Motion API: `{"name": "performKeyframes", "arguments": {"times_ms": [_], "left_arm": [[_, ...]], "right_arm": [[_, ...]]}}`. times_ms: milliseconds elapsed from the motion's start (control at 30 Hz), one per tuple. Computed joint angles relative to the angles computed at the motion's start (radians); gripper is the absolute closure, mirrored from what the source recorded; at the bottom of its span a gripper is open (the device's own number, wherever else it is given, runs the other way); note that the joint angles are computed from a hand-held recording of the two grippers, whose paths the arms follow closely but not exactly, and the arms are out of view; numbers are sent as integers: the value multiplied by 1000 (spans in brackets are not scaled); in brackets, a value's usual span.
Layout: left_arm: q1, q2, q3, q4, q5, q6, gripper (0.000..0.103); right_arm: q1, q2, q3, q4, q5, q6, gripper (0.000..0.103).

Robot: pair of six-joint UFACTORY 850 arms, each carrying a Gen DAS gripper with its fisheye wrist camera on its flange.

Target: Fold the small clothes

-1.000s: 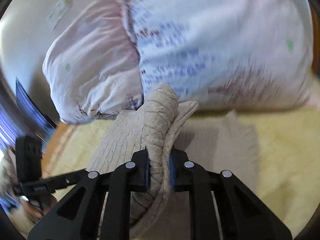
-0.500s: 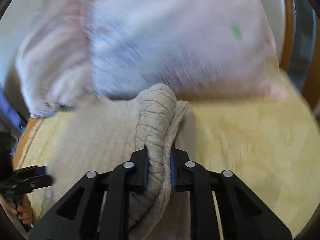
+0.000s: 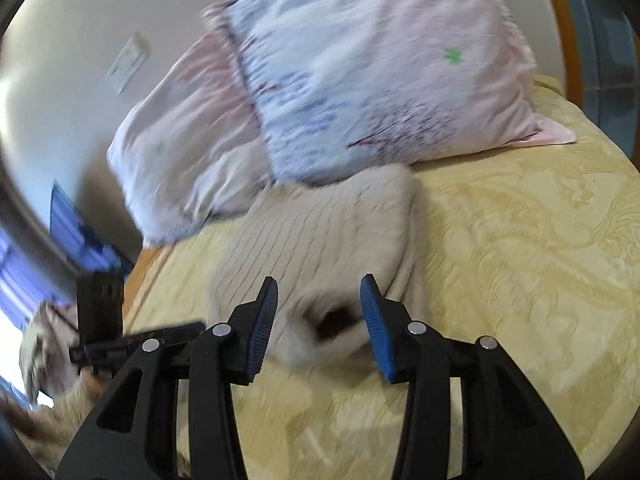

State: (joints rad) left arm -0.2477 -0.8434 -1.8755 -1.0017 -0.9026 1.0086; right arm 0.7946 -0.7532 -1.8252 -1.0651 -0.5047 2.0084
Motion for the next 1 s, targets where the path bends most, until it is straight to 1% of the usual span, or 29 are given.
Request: {"name": "performKeyframes", "arguments": {"times_ms": [33,67,133,200,233,267,300,333,367,433,500,533,567,600,667,700,800,867,900,933,967,1000], "left_arm": [[-4,10,15,5,21,20,37],[-13,28,39,20,58,44,38],[-24,40,57,47,89,63,38],[-35,39,55,88,118,49,38],[-39,36,52,103,131,34,38],[-40,28,42,116,132,12,40],[-40,22,34,121,130,-3,43],[-38,14,24,128,128,-25,43],[-36,9,18,130,126,-34,43],[-33,10,18,131,130,-37,43],[-29,13,24,128,127,-37,43],[-27,13,23,130,123,-36,43],[-27,12,23,131,120,-36,43],[-27,11,21,134,115,-34,43],[-27,9,19,139,106,-32,43],[-28,5,15,141,104,-31,43],[-28,5,15,141,97,-18,44],[-23,-4,-1,134,64,-17,44],[-14,-11,-13,115,28,-12,42],[-8,-14,-20,97,3,-5,41],[0,-18,-28,73,-22,4,38],[4,-19,-31,57,-34,8,34]], "right_arm": [[6,-6,-9,28,-13,-44,58],[10,-22,-35,71,-33,-104,58],[14,-64,-99,160,-80,-225,58],[16,-81,-119,179,-100,-256,58],[16,-88,-126,182,-108,-264,63],[19,-91,-129,179,-124,-267,72],[20,-89,-125,176,-125,-270,90],[23,-89,-126,169,-136,-266,90],[31,-90,-131,146,-171,-250,92],[51,-70,-111,50,-235,-169,94],[63,-33,-59,-8,-270,-75,94],[61,-27,-47,0,-270,-67,94],[58,-29,-46,46,-276,-94,94],[52,-48,-63,135,-296,-156,94],[40,-74,-80,261,-304,-234,94],[35,-81,-76,304,-297,-246,94],[23,-76,-46,326,-253,-210,94],[16,-59,-22,324,-205,-203,93],[15,-45,-5,310,-184,-188,92],[16,-29,16,290,-158,-163,85],[15,-10,40,269,-131,-133,80],[14,14,70,228,-108,-79,61]]}}
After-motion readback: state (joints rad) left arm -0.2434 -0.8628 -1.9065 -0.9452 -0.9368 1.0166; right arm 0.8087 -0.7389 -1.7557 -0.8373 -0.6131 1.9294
